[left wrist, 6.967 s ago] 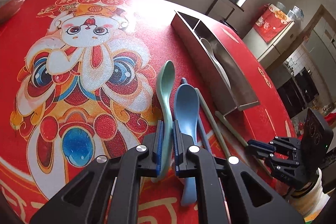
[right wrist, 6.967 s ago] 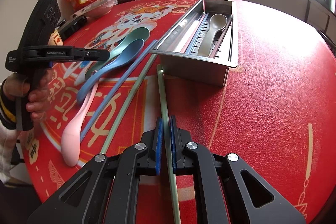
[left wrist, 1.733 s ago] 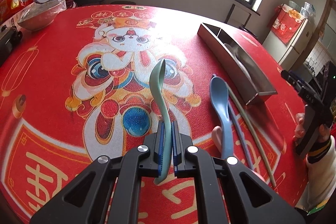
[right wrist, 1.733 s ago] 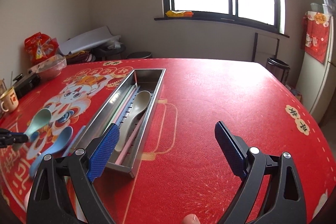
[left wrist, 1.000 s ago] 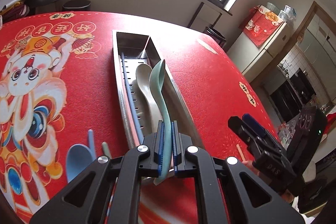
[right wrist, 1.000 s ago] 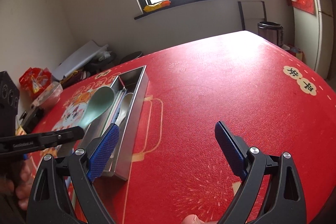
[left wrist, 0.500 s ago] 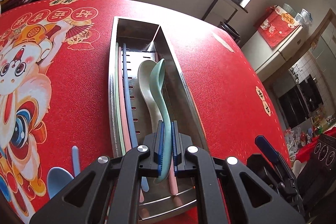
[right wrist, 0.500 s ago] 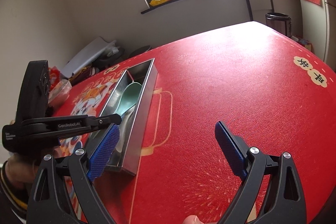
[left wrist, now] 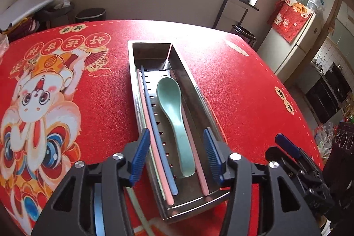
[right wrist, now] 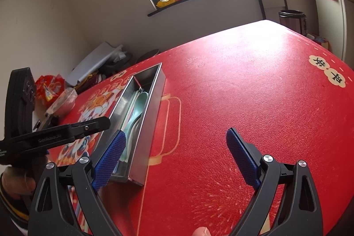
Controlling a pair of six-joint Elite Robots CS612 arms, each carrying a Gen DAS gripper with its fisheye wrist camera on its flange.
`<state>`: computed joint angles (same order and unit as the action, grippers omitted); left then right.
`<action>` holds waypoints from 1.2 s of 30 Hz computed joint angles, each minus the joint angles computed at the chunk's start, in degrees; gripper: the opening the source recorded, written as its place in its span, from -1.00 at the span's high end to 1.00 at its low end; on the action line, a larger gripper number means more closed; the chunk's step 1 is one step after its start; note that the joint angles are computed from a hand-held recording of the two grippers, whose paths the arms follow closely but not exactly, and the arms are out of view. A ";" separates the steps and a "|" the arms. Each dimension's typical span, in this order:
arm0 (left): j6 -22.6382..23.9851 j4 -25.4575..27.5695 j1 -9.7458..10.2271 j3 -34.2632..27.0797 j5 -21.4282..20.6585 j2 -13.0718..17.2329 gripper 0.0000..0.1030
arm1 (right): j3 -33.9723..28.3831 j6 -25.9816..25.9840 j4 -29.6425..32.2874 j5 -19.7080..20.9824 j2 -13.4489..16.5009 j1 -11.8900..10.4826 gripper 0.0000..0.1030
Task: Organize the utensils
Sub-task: 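Move the open left gripper back toward the blue spoon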
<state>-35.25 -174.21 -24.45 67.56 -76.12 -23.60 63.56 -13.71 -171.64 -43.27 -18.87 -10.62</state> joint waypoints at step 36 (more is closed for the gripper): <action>1.50 -18.74 -2.61 30.16 17.76 -11.49 -0.88 | 8.89 -3.44 -8.06 -5.30 -5.41 0.80 -0.73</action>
<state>-33.75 -192.95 -27.06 97.73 -58.36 -35.09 72.45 -17.15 -179.70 -48.57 -24.28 -9.82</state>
